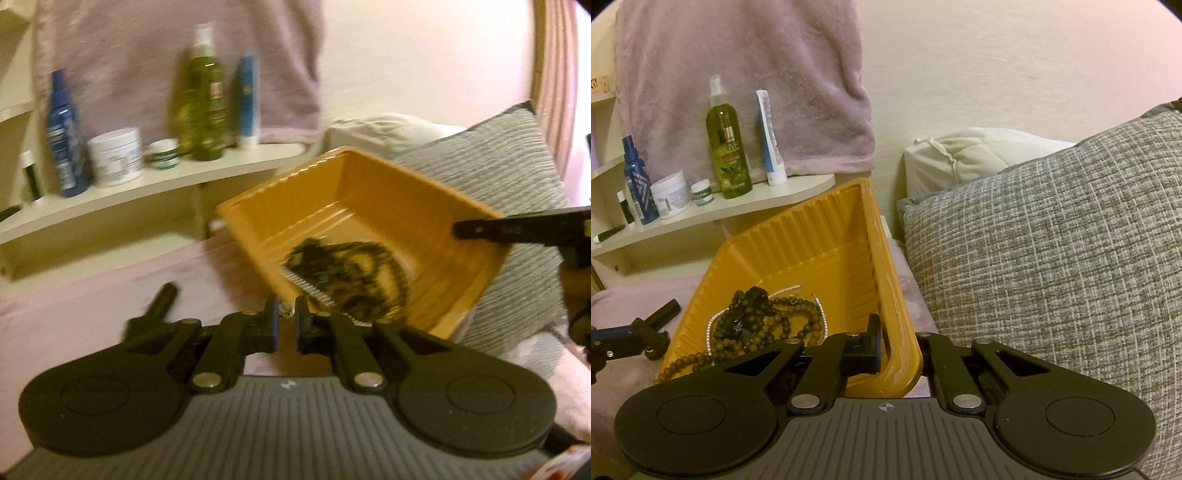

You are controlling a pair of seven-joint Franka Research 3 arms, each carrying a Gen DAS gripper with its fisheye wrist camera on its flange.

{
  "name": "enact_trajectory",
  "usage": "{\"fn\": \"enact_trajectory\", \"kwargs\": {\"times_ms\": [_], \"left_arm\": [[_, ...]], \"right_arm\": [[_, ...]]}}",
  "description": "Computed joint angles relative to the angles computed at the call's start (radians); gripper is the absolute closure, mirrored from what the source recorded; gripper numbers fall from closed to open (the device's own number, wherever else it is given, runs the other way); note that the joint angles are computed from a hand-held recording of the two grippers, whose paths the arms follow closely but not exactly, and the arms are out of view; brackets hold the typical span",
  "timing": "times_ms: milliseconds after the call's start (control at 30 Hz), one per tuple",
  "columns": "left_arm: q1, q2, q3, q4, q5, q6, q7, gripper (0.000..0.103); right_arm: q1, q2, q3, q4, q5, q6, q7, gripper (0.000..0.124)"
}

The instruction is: Organize jewelry

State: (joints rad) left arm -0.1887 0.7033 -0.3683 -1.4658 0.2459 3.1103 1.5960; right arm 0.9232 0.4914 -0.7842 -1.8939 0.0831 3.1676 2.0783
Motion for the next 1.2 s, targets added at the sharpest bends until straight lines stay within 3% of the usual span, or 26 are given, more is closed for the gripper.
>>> {"fn": "enact_trajectory", "kwargs": {"times_ms": [133, 433, 500, 700, 833, 933, 967, 1033, 1100, 1200], "left_arm": [[0.007, 0.034, -0.057, 0.039, 0.004, -0.024, 0.056, 0.096], [-0.008, 0.058, -0.083, 0.071, -0.015, -0.052, 0.155, 0.094], [-0.015, 0.055, -0.075, 0.069, -0.016, -0.057, 0.172, 0.071], [-0.02, 0.026, -0.042, 0.019, -0.034, -0.015, 0.143, 0.07], [-0.049, -0.012, 0.044, -0.028, -0.026, 0.038, 0.052, 0.07], [-0.108, -0.041, 0.165, -0.058, -0.008, 0.079, -0.052, 0.07], [-0.146, -0.049, 0.233, -0.064, -0.003, 0.088, -0.097, 0.069], [-0.227, -0.053, 0.367, -0.067, 0.011, 0.089, -0.178, 0.063], [-0.282, -0.044, 0.467, -0.059, 0.025, 0.078, -0.245, 0.052], [-0.296, -0.028, 0.516, -0.04, 0.047, 0.059, -0.31, 0.03]], "right_arm": [[0.001, -0.001, 0.0, -0.001, 0.003, 0.002, 0.0, 0.118], [0.004, -0.001, -0.002, -0.001, 0.008, 0.0, 0.0, 0.118], [0.003, -0.001, -0.001, 0.001, 0.007, -0.001, 0.001, 0.118], [0.002, 0.001, -0.001, 0.003, 0.005, -0.001, 0.005, 0.118], [0.002, 0.001, 0.0, 0.002, 0.004, -0.001, 0.006, 0.118], [0.002, 0.002, -0.001, 0.002, 0.003, 0.0, 0.007, 0.118], [0.003, 0.002, -0.002, 0.002, 0.003, 0.001, 0.006, 0.118], [0.004, 0.004, -0.004, 0.003, 0.003, 0.0, 0.005, 0.118], [0.0, 0.005, 0.0, 0.003, 0.005, 0.002, 0.003, 0.118], [-0.001, 0.007, 0.0, 0.004, 0.006, 0.001, -0.002, 0.118]]}}
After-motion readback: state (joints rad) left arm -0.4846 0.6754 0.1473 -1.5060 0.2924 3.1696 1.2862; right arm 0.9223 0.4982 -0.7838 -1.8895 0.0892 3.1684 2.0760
